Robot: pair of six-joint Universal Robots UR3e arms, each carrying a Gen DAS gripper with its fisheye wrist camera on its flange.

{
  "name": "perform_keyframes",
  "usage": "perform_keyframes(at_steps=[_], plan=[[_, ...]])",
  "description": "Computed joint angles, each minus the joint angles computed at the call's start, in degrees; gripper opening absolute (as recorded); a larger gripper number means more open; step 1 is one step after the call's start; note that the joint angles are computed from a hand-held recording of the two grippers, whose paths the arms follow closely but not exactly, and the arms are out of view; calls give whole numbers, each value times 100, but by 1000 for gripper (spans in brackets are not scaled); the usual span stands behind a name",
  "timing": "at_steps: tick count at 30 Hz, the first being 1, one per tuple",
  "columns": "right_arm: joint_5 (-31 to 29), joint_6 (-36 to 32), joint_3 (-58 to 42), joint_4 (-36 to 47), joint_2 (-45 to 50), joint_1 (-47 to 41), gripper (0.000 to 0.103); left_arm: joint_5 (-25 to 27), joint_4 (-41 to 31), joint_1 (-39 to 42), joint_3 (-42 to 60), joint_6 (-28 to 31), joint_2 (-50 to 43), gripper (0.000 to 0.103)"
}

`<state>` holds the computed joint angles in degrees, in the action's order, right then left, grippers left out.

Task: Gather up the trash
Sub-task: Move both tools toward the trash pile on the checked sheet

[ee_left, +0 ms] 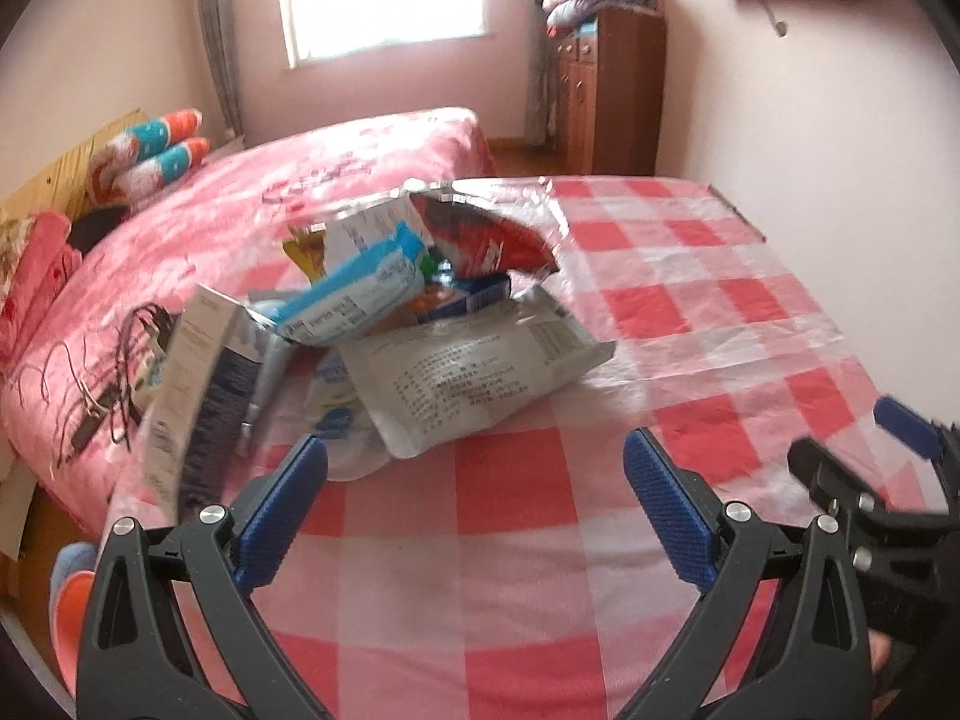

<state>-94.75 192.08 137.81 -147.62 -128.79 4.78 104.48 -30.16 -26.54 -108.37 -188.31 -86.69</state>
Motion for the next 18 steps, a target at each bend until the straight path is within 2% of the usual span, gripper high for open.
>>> perform_keyframes(at_steps=[4, 8, 15, 18], plan=[[-891, 409, -330, -31, -45, 768, 99, -97, 26, 33, -313, 107, 564, 99], [-1834, 813, -753, 71, 113, 1659, 99, -447, -61, 354, -706, 169, 1382, 99], [-2900, 1359, -1323, 415, 345, 2790, 99, -837, -386, 873, -1063, 318, 2547, 99], [-3454, 1556, -1566, 492, 560, 3315, 99, -1256, -705, 1319, -1221, 404, 3138, 99]])
